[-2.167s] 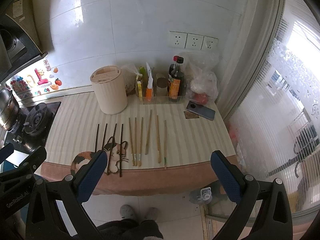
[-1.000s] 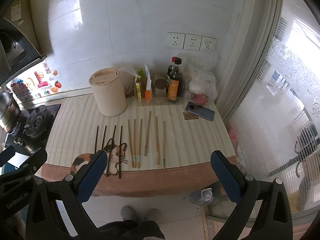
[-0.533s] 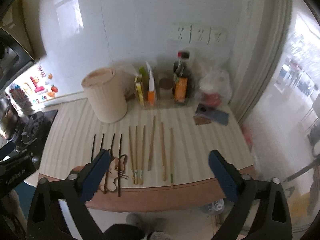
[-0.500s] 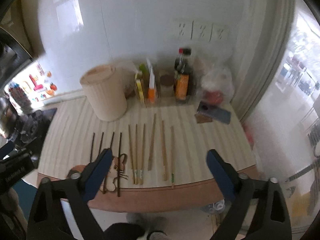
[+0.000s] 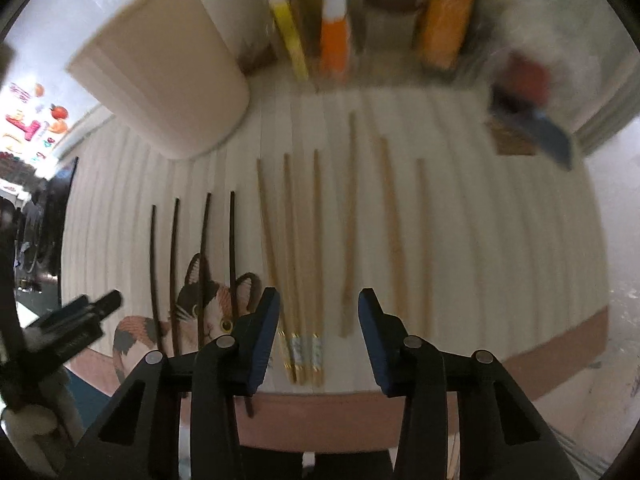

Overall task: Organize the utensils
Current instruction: 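Grasp a black chopstick with the left tool while the right tool grasps a wooden chopstick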

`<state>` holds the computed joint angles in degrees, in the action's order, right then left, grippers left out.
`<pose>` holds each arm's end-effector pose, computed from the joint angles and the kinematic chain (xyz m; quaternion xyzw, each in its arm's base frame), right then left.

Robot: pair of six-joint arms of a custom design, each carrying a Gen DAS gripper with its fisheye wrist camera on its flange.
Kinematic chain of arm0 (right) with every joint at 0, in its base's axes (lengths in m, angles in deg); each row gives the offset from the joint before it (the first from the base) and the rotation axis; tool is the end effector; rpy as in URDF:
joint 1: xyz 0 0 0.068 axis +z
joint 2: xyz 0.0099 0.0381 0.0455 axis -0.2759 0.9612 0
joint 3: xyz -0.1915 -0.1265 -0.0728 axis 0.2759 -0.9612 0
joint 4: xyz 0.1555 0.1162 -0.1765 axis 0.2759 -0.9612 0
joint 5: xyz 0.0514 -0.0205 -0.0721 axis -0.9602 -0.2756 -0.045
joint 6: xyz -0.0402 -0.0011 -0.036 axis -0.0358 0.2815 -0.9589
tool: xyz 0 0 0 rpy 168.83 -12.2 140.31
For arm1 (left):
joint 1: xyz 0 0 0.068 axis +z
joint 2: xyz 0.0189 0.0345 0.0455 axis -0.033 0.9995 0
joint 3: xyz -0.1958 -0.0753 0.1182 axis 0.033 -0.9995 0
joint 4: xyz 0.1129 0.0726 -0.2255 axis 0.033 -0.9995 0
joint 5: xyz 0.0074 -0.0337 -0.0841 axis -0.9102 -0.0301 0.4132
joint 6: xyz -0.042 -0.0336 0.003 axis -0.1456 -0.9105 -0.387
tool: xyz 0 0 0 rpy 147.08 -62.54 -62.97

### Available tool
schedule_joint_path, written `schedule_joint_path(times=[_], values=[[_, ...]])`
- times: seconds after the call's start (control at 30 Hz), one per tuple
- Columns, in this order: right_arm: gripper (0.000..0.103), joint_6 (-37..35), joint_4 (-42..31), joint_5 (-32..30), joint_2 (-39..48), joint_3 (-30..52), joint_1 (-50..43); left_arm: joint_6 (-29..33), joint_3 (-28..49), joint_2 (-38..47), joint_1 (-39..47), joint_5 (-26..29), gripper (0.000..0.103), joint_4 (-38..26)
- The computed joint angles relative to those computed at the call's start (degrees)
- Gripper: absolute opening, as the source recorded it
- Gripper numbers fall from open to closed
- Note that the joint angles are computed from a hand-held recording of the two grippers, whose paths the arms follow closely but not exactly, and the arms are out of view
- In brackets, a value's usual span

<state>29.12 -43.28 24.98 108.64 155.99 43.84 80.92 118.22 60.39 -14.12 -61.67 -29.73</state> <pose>0.1484 0.2450 0.2497 0.2327 0.9679 0.0334 0.0892 0.2773 -0.0622 0.2124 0.1226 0.9915 -0.0306 0.0296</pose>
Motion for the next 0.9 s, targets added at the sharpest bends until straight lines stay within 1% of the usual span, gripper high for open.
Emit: schedule_joint_path(times=[0.1,0.17,0.2,0.23,0.27,0.3,0.33,0.4,0.47,0.53,0.57,0.63,0.67,0.7,0.77,0.87,0.9], values=[[0.043,-4.9,4.6,-3.7,3.2,-2.2,-5.0,0.1,-0.6,2.4,-0.5,0.6,0.047,1.5],[0.043,-7.3,7.1,-5.5,5.2,-3.3,-7.6,0.1,-1.1,3.0,-0.7,0.6,0.043,2.2],[0.041,-8.0,7.7,-6.1,6.3,-3.5,-8.6,0.3,-1.4,3.2,-0.8,0.8,0.036,2.5],[0.037,-8.6,9.0,-6.9,7.2,-4.2,-9.7,0.3,-2.2,2.3,-1.4,0.0,0.032,3.3],[0.034,-9.0,9.6,-7.4,8.0,-4.1,-10.3,0.7,-2.6,2.1,-1.7,-0.6,0.031,3.8],[0.032,-9.6,10.0,-7.8,8.9,-4.1,-10.9,0.9,-3.1,1.6,-2.3,-1.5,0.023,4.2],[0.030,-10.1,9.7,-8.1,10.4,-3.7,-11.4,1.0,-3.7,1.1,-2.7,-2.3,0.012,4.9],[0.025,-10.8,10.0,-8.5,12.0,-3.5,-12.1,1.5,-5.1,-0.3,-2.8,-2.4,0.004,5.6],[0.025,-10.9,10.6,-9.1,13.0,-3.7,-12.4,2.4,-5.7,-1.2,-2.1,-1.8,0.003,5.1],[0.017,-11.9,11.7,-9.3,14.9,-3.5,-13.2,4.6,-5.1,-1.3,-0.5,-2.0,0.003,4.5],[0.016,-12.5,12.9,-9.7,16.2,-3.7,-13.9,4.9,-5.1,-1.4,-0.3,-2.1,0.003,4.4],[0.008,-13.3,12.2,-8.1,18.6,-1.9,-13.5,5.5,-5.8,-2.4,0.9,-2.0,0.003,3.9],[0.008,-13.8,12.1,-7.8,20.1,-1.1,-13.4,5.9,-3.8,-1.0,1.6,-1.8,0.003,3.0],[0.007,-13.8,12.0,-7.6,20.7,-0.6,-13.1,6.2,-3.7,-1.2,2.4,-1.5,0.003,2.4],[0.007,-13.6,12.9,-8.7,21.6,-0.5,-12.7,8.0,-1.1,0.3,5.2,-0.4,0.003,0.2],[0.007,-12.9,13.7,-11.0,23.1,-0.6,-11.3,11.1,-0.3,0.7,8.6,1.8,0.004,-2.4],[0.007,-12.6,13.9,-11.6,23.3,-0.9,-10.9,12.6,-0.1,0.6,9.9,2.4,0.005,-3.4]])
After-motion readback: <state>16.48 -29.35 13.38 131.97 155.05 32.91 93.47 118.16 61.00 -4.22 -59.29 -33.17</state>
